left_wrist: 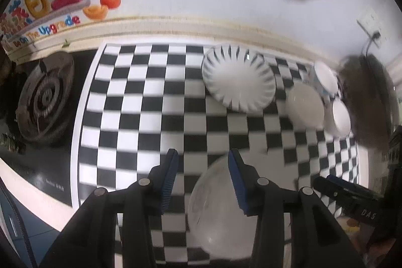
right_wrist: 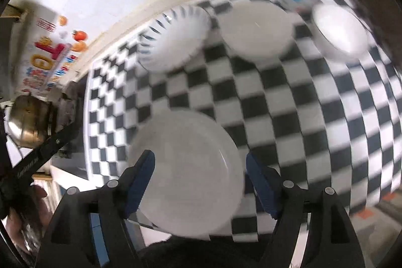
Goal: Organize plates and bowls
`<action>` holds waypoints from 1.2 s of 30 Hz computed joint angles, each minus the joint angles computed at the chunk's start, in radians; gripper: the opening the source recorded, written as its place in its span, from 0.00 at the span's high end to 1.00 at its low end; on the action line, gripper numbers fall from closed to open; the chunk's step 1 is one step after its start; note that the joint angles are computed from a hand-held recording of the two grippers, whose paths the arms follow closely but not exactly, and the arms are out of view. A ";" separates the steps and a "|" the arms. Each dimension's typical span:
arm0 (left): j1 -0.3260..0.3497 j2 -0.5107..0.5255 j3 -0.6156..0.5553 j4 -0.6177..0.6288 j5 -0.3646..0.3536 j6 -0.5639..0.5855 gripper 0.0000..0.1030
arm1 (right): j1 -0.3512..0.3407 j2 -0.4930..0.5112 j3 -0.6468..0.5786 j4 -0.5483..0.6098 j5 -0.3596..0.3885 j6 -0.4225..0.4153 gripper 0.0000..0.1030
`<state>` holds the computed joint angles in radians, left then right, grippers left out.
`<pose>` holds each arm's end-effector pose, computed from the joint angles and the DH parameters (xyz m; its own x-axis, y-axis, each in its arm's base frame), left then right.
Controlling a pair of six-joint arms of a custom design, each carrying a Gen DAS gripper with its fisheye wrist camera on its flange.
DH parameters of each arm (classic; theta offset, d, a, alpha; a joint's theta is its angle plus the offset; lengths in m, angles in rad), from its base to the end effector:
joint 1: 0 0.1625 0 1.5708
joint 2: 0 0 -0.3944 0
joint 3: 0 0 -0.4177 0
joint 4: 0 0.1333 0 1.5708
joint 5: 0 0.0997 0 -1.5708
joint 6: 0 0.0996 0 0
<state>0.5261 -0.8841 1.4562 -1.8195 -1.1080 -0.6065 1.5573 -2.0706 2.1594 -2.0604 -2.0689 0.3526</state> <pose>-0.4879 -0.4889 0.1252 -0.7358 0.4229 -0.5289 0.4875 0.8729 0.0198 0.0809 -0.3541 0.4299 -0.8177 0.5040 0.2781 0.3141 0.7956 -0.5181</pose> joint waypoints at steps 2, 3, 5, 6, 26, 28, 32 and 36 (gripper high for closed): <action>0.008 0.046 -0.062 0.001 0.020 0.000 0.62 | -0.017 0.065 -0.074 0.036 0.006 -0.010 0.25; 0.013 0.069 -0.092 0.006 0.029 -0.001 0.62 | -0.030 0.095 -0.112 0.058 0.018 -0.015 0.25; 0.026 0.122 -0.159 0.027 0.039 -0.005 0.62 | -0.053 0.165 -0.189 0.074 0.033 -0.034 0.25; 0.036 0.155 -0.203 0.051 0.040 -0.014 0.62 | -0.060 0.195 -0.224 0.083 0.032 -0.048 0.25; 0.243 0.606 -0.780 0.346 -0.132 -0.106 0.62 | -0.231 0.785 -0.856 0.289 0.103 -0.228 0.25; 0.254 0.630 -0.800 0.356 -0.147 -0.101 0.62 | -0.242 0.822 -0.889 0.313 0.105 -0.240 0.31; 0.266 0.659 -0.816 0.359 -0.166 -0.085 0.62 | -0.261 0.864 -0.924 0.362 0.123 -0.242 0.48; 0.273 0.677 -0.828 0.361 -0.184 -0.074 0.65 | -0.271 0.878 -0.925 0.369 0.121 -0.247 0.59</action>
<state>0.7989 -0.2073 0.6280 -1.4581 -1.2918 -0.6803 1.2864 -1.1923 1.2343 -1.6915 -1.9474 0.1056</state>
